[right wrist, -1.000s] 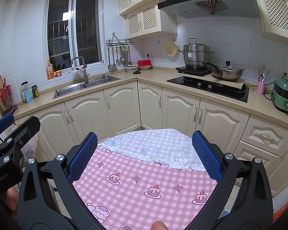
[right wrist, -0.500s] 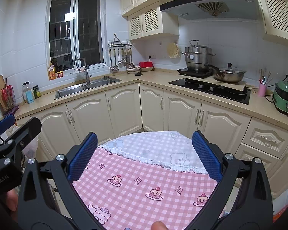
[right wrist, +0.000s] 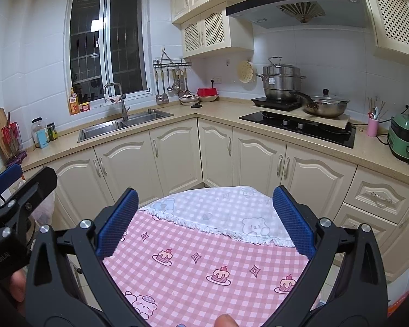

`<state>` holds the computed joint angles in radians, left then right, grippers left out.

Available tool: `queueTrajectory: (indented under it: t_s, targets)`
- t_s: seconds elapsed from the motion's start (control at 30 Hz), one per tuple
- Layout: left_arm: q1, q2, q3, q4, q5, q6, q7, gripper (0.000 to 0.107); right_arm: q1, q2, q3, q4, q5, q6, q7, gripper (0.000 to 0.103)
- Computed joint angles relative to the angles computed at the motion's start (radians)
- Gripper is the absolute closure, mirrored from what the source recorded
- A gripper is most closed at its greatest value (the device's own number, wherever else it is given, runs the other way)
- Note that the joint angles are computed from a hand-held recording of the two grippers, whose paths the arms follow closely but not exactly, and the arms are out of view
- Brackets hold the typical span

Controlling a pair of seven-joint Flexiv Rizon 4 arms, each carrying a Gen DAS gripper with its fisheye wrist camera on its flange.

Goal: Collect trash

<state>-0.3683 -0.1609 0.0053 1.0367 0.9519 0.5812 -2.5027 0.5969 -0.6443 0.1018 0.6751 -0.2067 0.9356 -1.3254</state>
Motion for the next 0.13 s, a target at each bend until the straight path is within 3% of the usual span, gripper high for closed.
queueTrajectory:
  t_s: [0.13]
  targets:
    - [-0.001, -0.004, 0.001, -0.006, 0.003, -0.007, -0.009, 0.008, 0.003, -0.001, -0.003, -0.003, -0.004, 0.001, 0.005, 0.006]
